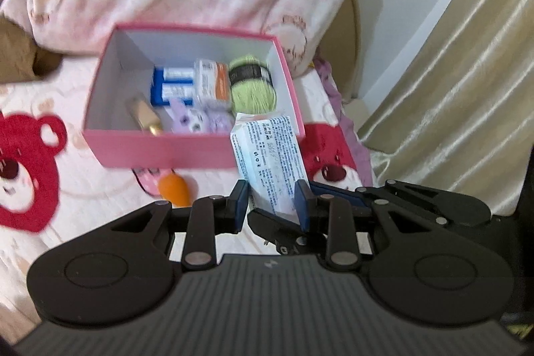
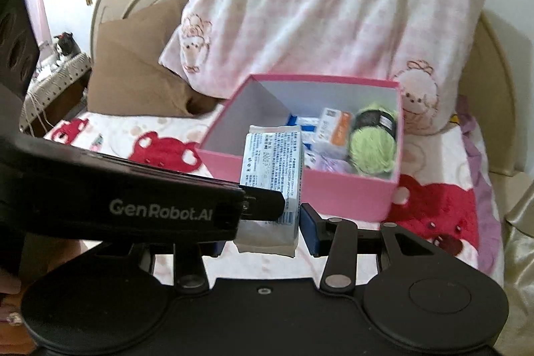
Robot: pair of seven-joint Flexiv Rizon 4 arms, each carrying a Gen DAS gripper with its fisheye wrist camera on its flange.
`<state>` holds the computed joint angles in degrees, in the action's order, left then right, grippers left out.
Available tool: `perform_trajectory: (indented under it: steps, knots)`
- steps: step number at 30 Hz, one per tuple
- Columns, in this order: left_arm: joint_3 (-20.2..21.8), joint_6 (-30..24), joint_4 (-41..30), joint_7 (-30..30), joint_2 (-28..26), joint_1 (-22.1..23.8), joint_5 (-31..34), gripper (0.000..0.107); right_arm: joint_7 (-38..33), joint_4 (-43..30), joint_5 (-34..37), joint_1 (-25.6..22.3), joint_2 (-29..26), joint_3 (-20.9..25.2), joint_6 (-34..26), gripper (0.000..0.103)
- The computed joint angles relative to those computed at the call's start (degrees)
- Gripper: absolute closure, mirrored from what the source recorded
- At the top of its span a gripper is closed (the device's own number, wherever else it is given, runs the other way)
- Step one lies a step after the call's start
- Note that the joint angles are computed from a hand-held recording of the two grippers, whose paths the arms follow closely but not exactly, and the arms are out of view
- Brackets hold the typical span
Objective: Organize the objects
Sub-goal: 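Lift the medicine box with the left gripper and carry it over the pink box, then lower the medicine box beside the plastic box and open the left gripper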
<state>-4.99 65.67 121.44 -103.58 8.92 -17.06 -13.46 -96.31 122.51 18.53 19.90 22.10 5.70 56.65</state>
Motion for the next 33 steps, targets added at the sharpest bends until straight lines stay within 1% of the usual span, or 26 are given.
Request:
perform_trajectory:
  steps: [2, 8, 11, 15, 18, 21, 25, 28, 30, 33]
  knots:
    - [0.9, 0.1, -0.5, 1.8, 0.3, 0.0, -1.7, 0.079, -0.1, -2.4, 0.3, 0.7, -1.0, -0.7, -1.4, 0.054]
    - [2.0, -2.7, -4.2, 5.9, -0.5, 1.9, -3.6, 0.079, 0.0, -9.4, -0.8, 0.6, -5.6, -0.5, -4.1, 0.054]
    - [2.6, -4.0, -6.3, 8.6, -2.5, 2.8, -6.0, 0.079, 0.9, -13.2, -1.5, -0.1, -8.8, -0.2, -6.0, 0.054]
    - [3.0, -3.7, -7.7, 12.3, -5.8, 4.1, -9.9, 0.079, 2.2, -18.6, -3.9, -1.2, -14.5, 0.9, -8.9, 0.054]
    - [2.8, -3.7, -9.3, 14.2, -8.8, 5.4, -11.9, 0.079, 2.4, -22.1, -5.8, -1.9, -19.0, 1.8, -9.8, 0.054]
    - [2.5, -3.0, -10.9, 15.8, -12.1, 6.6, -13.1, 0.079, 2.5, -24.6, -5.8, -2.7, -23.3, 2.6, -8.9, 0.054]
    - [1.7, -2.3, -14.0, 17.0, -17.3, 8.2, -12.6, 0.079, 3.3, -26.4, -4.0, -4.0, -28.6, 3.5, -5.1, 0.054]
    - [0.5, -1.6, -15.6, 19.7, -21.2, 9.5, -14.8, 0.079, 4.4, -27.9, -2.5, -5.2, -32.1, 4.1, -3.5, 0.054]
    - [0.0, -1.6, -16.6, 20.3, -23.4, 10.2, -15.6, 0.079, 5.4, -28.8, -2.6, -5.7, -34.3, 4.5, -2.8, 0.054]
    - [-0.1, -2.1, -18.5, 20.0, -26.3, 10.6, -14.6, 0.079, 7.4, -30.3, -4.1, -5.9, -37.6, 4.9, -2.4, 0.054]
